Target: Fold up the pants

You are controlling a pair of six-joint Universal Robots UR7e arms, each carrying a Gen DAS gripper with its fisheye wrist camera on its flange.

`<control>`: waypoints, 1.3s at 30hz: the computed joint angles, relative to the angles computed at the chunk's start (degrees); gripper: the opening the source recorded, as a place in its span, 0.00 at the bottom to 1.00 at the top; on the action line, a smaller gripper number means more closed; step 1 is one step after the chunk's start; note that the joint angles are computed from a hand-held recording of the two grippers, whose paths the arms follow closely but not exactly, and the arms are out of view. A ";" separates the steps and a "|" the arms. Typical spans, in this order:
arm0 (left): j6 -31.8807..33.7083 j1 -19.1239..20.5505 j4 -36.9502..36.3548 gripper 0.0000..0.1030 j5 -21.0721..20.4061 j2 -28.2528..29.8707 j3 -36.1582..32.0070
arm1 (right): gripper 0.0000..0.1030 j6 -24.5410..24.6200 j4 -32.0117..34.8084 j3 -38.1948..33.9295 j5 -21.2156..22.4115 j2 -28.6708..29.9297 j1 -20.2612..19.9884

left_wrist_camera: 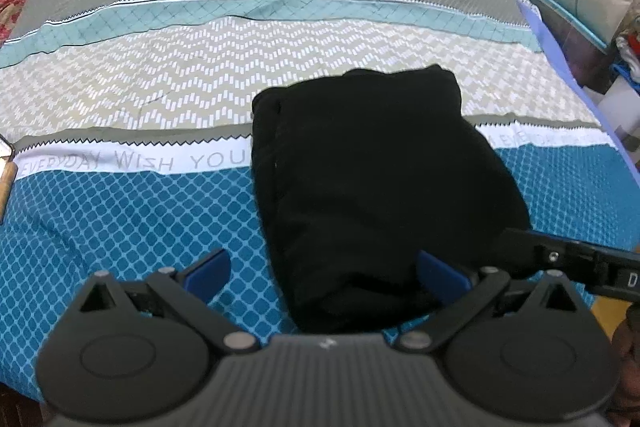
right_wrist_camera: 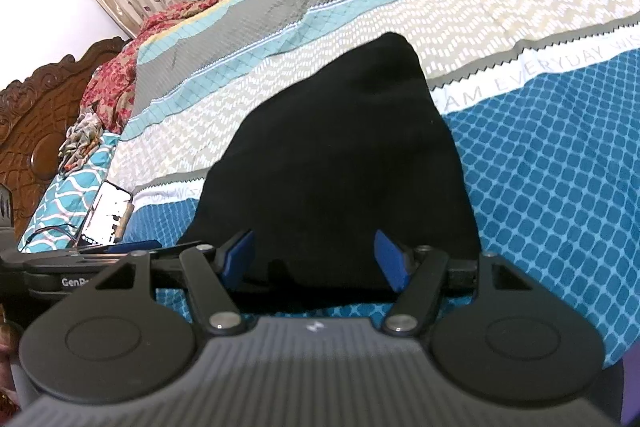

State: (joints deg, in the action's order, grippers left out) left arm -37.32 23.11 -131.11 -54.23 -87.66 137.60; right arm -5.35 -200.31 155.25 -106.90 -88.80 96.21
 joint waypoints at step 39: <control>8.74 19.75 -10.87 1.00 -10.72 6.73 -8.55 | 0.83 -5.40 6.53 -4.16 13.15 -8.42 -17.81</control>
State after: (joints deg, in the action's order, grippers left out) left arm -28.58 42.86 -141.98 -64.95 -80.93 129.04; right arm -10.75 -193.78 151.09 -93.75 -97.22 78.40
